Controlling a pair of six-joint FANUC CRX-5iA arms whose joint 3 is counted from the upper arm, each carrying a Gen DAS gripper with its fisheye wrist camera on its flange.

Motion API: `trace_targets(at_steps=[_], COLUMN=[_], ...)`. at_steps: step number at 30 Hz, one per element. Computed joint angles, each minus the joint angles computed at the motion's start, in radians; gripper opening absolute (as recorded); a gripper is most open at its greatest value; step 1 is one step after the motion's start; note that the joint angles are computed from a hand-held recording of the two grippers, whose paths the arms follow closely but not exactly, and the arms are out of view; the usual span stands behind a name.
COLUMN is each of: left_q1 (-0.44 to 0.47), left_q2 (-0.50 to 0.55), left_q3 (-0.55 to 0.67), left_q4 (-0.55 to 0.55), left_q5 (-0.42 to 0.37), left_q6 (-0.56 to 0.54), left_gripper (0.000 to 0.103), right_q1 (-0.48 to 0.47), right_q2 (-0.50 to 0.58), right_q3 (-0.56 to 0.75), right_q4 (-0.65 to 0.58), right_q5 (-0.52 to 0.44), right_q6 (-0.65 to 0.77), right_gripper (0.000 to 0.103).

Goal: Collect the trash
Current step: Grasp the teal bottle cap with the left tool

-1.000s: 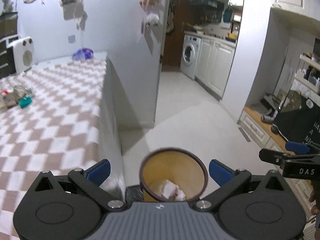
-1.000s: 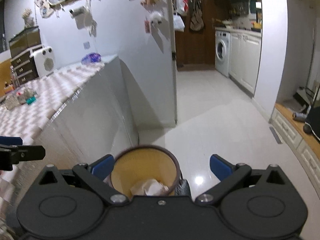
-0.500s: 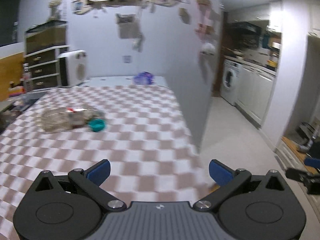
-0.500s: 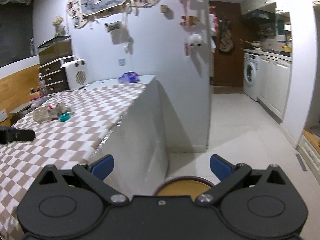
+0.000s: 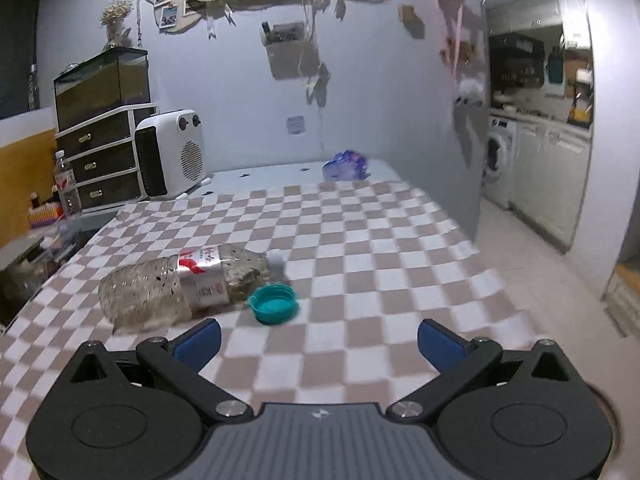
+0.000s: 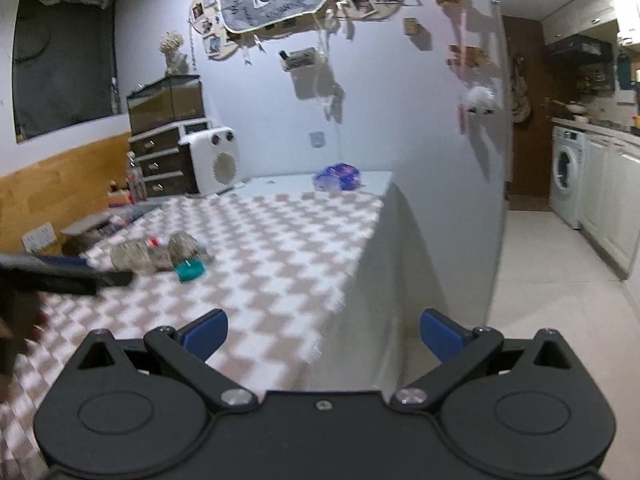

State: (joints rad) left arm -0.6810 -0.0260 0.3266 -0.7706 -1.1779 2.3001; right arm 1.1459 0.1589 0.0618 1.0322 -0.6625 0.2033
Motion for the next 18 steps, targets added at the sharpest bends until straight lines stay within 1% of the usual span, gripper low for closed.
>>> trace_targets(at_steps=[2, 4, 5, 6, 7, 9, 12, 14, 15, 16, 18], left_q1=[0.059, 0.125, 0.16, 0.182, 0.198, 0.22, 0.244, 0.263, 0.284, 0.296, 0.314], left_q2=[0.014, 0.017, 0.019, 0.026, 0.035, 0.049, 0.076, 0.076, 0.079, 0.081, 0.076], left_q3=[-0.019, -0.048, -0.064, -0.069, -0.071, -0.073, -0.059, -0.075, -0.078, -0.082, -0.098], left_q4=[0.034, 0.102, 0.139, 0.16, 0.171, 0.176, 0.182, 0.2, 0.244, 0.268, 0.294], left_q5=[0.053, 0.123, 0.16, 0.177, 0.189, 0.198, 0.175, 0.206, 0.214, 0.225, 0.276], left_q6=[-0.027, -0.042, -0.048, -0.053, -0.055, -0.049, -0.024, -0.03, -0.057, -0.075, -0.098], left_gripper=[0.096, 0.088, 0.085, 0.08, 0.076, 0.073, 0.073, 0.073, 0.073, 0.073, 0.073], right_q1=[-0.016, -0.027, -0.032, -0.028, -0.045, -0.059, -0.07, -0.075, -0.076, -0.078, -0.081], right_q2=[0.049, 0.099, 0.122, 0.13, 0.173, 0.224, 0.3, 0.353, 0.383, 0.417, 0.487], right_q3=[0.07, 0.142, 0.178, 0.197, 0.258, 0.336, 0.45, 0.535, 0.587, 0.65, 0.773], right_q4=[-0.049, -0.092, -0.115, -0.132, -0.154, -0.189, -0.245, -0.292, -0.33, -0.382, -0.461], right_q5=[0.028, 0.042, 0.044, 0.022, 0.034, 0.031, 0.029, 0.02, 0.011, 0.0, -0.026], right_q6=[0.05, 0.101, 0.125, 0.14, 0.143, 0.144, 0.176, 0.211, 0.239, 0.289, 0.379], right_gripper=[0.103, 0.103, 0.103, 0.103, 0.103, 0.103, 0.103, 0.103, 0.103, 0.103, 0.102])
